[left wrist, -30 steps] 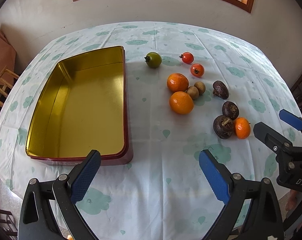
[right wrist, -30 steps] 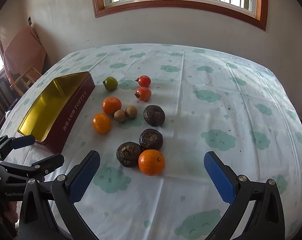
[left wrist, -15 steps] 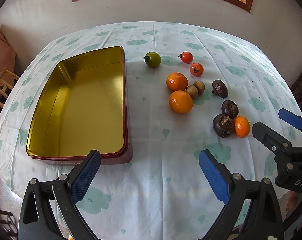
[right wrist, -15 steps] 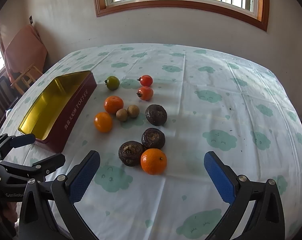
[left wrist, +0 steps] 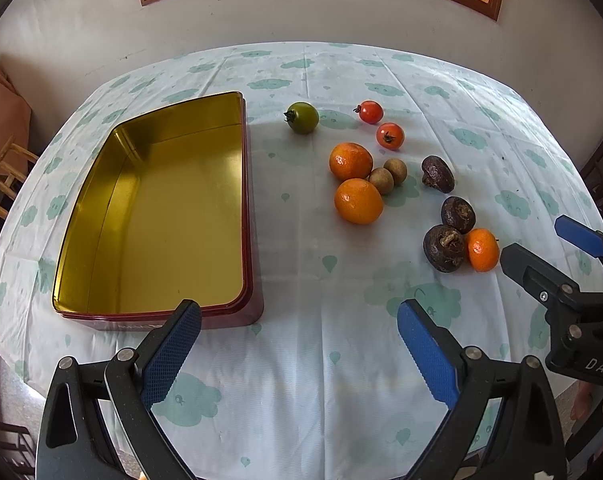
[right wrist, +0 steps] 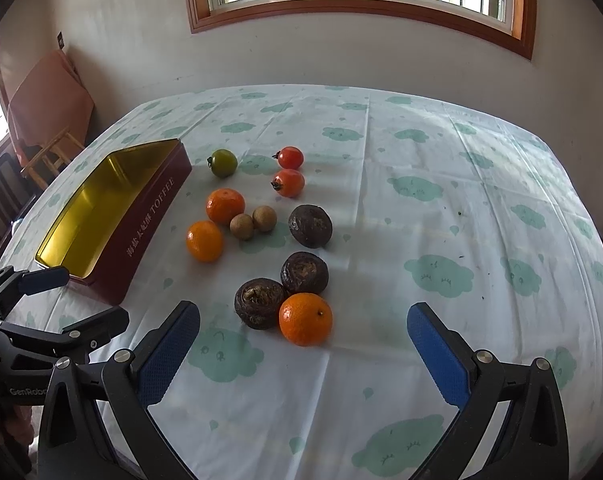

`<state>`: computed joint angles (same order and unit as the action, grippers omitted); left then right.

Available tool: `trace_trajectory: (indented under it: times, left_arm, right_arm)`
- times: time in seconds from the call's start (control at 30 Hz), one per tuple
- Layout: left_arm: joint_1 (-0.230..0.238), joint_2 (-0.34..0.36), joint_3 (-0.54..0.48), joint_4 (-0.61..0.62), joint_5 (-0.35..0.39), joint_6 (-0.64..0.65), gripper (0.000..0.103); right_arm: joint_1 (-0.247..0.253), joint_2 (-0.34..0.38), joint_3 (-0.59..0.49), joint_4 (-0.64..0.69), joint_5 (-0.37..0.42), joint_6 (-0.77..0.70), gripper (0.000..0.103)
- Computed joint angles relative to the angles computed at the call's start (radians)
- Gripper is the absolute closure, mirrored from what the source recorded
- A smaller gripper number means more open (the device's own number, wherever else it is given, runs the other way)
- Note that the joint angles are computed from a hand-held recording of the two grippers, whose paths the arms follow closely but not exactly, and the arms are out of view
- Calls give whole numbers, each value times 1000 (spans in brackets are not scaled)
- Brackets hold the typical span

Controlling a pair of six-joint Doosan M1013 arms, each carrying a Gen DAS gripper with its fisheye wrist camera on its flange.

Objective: Organize fruits

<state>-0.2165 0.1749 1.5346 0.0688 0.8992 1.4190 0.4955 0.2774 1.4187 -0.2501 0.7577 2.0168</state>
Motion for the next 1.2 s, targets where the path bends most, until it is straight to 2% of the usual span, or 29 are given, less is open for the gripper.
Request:
trace_trajectory:
  times: [0.77,0.97,1.2]
  left_arm:
    - [-10,4,-6,14,10,-5,6]
    - [-14,5,-6,17,10,-1,6]
    - [-25,9,-11,26,11,3,6]
  right_arm:
    - [-6,1,12,14,0,-14,2]
    - [-17,3,13,38,17,-32,13]
    - [-27,16,11,78,37,-64,31]
